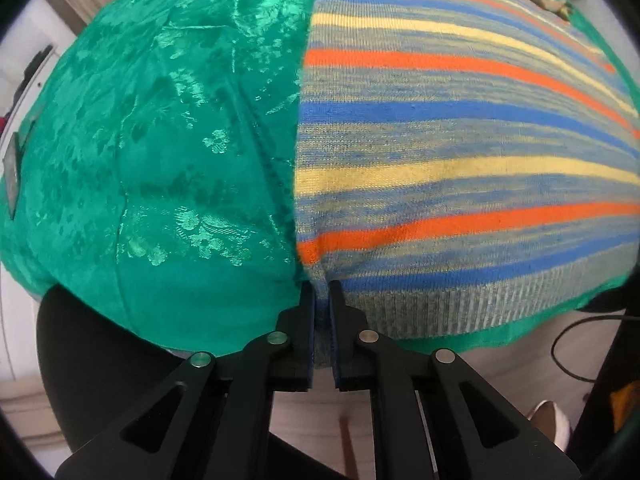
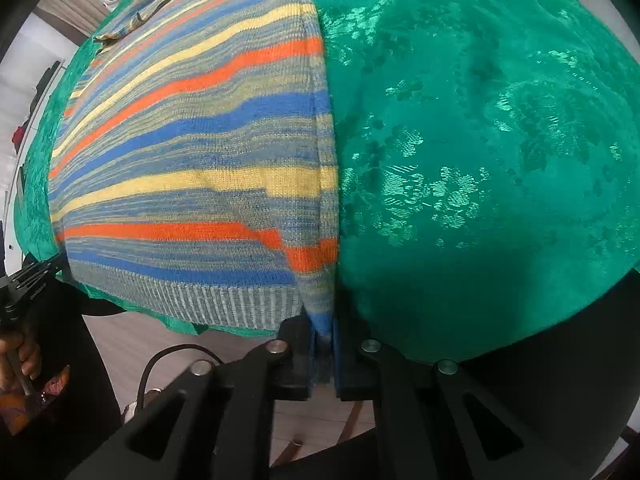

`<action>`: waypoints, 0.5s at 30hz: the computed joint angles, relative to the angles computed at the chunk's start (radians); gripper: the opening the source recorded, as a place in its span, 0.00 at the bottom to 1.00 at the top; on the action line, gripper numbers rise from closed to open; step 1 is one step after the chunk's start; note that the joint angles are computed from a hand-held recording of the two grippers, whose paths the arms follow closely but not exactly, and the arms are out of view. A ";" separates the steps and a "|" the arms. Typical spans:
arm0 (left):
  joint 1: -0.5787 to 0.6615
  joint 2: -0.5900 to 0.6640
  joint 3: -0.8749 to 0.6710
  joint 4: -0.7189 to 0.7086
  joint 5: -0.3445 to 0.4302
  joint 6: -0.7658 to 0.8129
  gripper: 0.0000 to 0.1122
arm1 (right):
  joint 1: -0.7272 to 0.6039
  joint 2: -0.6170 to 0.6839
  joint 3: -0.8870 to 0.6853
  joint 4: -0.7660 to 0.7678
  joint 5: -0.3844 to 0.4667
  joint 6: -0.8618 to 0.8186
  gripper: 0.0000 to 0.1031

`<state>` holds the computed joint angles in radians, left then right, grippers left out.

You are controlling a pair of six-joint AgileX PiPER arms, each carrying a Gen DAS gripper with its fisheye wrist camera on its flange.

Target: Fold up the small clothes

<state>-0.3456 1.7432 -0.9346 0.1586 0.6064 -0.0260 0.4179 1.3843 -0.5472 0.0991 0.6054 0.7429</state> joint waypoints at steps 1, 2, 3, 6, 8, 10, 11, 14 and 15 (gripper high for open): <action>0.014 -0.023 0.015 -0.011 0.002 0.023 0.22 | 0.010 -0.005 -0.020 -0.002 0.036 0.008 0.21; 0.019 -0.055 0.027 -0.003 0.010 0.027 0.29 | 0.011 -0.028 -0.035 -0.011 0.092 0.011 0.30; 0.029 -0.089 0.050 0.006 0.004 0.032 0.41 | 0.016 -0.058 -0.055 -0.033 0.157 0.023 0.34; 0.053 -0.189 0.093 0.029 -0.012 0.021 0.46 | 0.051 -0.153 -0.144 -0.191 0.382 0.100 0.43; 0.096 -0.233 0.097 -0.001 -0.023 0.039 0.47 | 0.065 -0.169 -0.269 -0.340 0.531 0.102 0.44; 0.124 -0.254 0.068 -0.052 -0.025 0.055 0.48 | 0.061 -0.137 -0.387 -0.443 0.583 0.053 0.49; 0.131 -0.260 0.045 -0.078 -0.035 0.050 0.49 | 0.048 -0.105 -0.454 -0.486 0.574 0.004 0.54; 0.123 -0.255 -0.031 -0.065 -0.061 -0.022 0.56 | -0.021 0.052 -0.634 -0.533 0.410 -0.187 0.63; 0.115 -0.256 -0.040 -0.051 -0.072 -0.050 0.59 | -0.037 0.106 -0.672 -0.511 0.352 -0.238 0.65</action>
